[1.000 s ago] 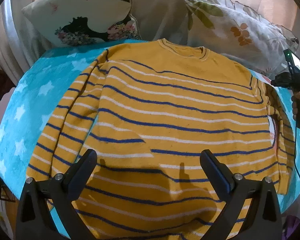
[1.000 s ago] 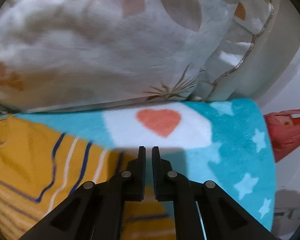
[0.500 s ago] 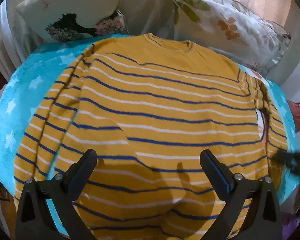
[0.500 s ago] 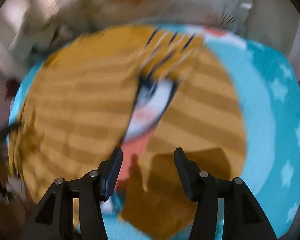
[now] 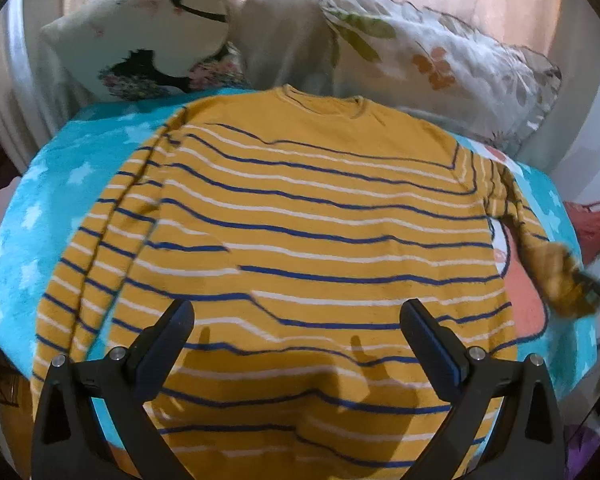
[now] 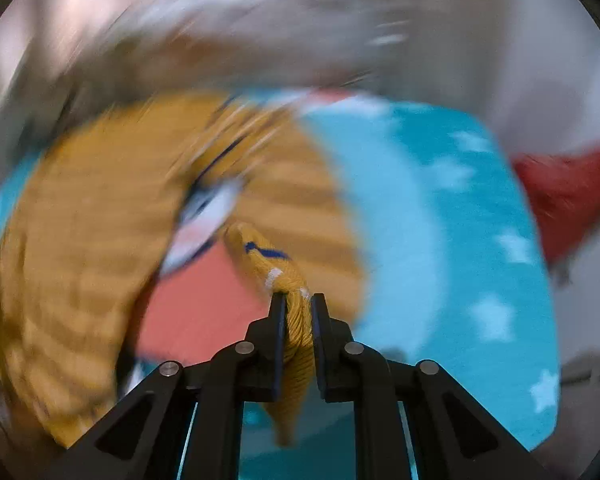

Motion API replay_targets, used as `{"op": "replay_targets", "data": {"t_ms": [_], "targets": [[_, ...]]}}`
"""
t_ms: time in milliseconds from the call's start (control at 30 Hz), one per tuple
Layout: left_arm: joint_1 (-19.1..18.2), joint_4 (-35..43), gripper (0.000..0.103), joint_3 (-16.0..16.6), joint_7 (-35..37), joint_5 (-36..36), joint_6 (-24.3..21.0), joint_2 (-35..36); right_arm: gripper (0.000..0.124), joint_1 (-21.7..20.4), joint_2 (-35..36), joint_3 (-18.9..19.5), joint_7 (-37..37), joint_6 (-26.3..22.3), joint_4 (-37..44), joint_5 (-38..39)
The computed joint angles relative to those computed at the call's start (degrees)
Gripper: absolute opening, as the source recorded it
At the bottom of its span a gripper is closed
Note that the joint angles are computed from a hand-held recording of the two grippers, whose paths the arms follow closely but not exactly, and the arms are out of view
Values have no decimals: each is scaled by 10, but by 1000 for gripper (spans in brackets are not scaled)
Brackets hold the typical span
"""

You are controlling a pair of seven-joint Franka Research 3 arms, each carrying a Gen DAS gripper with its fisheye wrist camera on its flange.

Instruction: Fold small clothes

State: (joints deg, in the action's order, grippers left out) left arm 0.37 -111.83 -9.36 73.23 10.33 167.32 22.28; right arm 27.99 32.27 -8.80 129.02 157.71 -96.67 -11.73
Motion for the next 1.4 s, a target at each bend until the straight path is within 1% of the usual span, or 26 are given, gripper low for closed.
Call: {"op": "replay_targets", "data": {"t_ms": [67,133,167,300,400,433,500,567,600,633,667,700,767,833,867,900,933,967,1000,1033,1067,1100,1167,1233,1267,1400], "targets": [[-2,-8,103,12,-17,2,3,-7,12,9,-14,-54,72,10,-17,-14],[-6,-15,103,29,-40,12,2,-14,12,0,-10,-80,122,-6,-5,-24],[-10,-20,103,40,-56,21,1,-17,12,-8,-5,-84,139,-19,8,-27],[-10,-34,103,70,-110,50,-3,-30,12,-57,19,-80,188,-54,44,-19],[-11,-42,103,91,-156,81,-9,-40,8,-97,46,-61,199,-72,79,6],[-11,-46,103,98,-172,94,-9,-44,4,-101,56,-59,206,-81,91,10],[-15,-52,103,112,-205,127,-10,-53,4,-104,62,-66,224,-104,100,7],[-12,-59,103,118,-228,155,-12,-62,4,-117,65,-58,233,-106,103,15],[-6,-61,103,115,-231,161,-12,-64,4,-118,58,-57,236,-100,93,14],[-2,-65,103,113,-236,167,-12,-67,5,-129,56,-45,225,-82,86,23],[3,-67,103,109,-237,169,-12,-69,6,-149,52,-21,201,-53,75,45],[10,-69,103,104,-235,167,-10,-69,8,-157,47,-10,193,-29,59,64],[23,-67,103,90,-224,152,-9,-65,11,-155,24,-4,196,38,6,94],[36,-62,103,73,-201,126,-12,-59,24,-163,-2,19,189,109,-56,144],[49,-54,103,59,-178,103,-13,-51,35,-166,-15,31,186,147,-89,167],[53,-48,103,53,-164,91,-14,-46,41,-158,-29,28,193,180,-122,183],[58,-40,103,45,-147,77,-15,-39,42,-140,-40,14,201,202,-146,191],[66,-26,103,34,-121,61,-20,-29,46,-104,-52,-18,218,222,-173,195],[71,-17,103,28,-100,50,-24,-23,51,-63,-59,-56,233,230,-193,197],[73,-8,103,23,-82,41,-28,-17,51,-21,-64,-97,245,227,-207,199],[77,4,103,16,-59,30,-33,-10,52,17,-66,-134,273,217,-217,179],[77,9,103,14,-45,23,-35,-8,52,39,-68,-151,261,213,-224,200],[75,19,103,12,-21,12,-37,-2,52,48,-67,-154,266,202,-227,206],[74,30,103,9,1,2,-44,4,52,78,-59,-184,292,190,-227,199],[76,34,103,5,14,-6,-50,7,52,82,-53,-189,303,186,-223,199],[65,34,103,7,33,-18,-54,6,52,71,-33,-188,330,154,-201,184]]}}
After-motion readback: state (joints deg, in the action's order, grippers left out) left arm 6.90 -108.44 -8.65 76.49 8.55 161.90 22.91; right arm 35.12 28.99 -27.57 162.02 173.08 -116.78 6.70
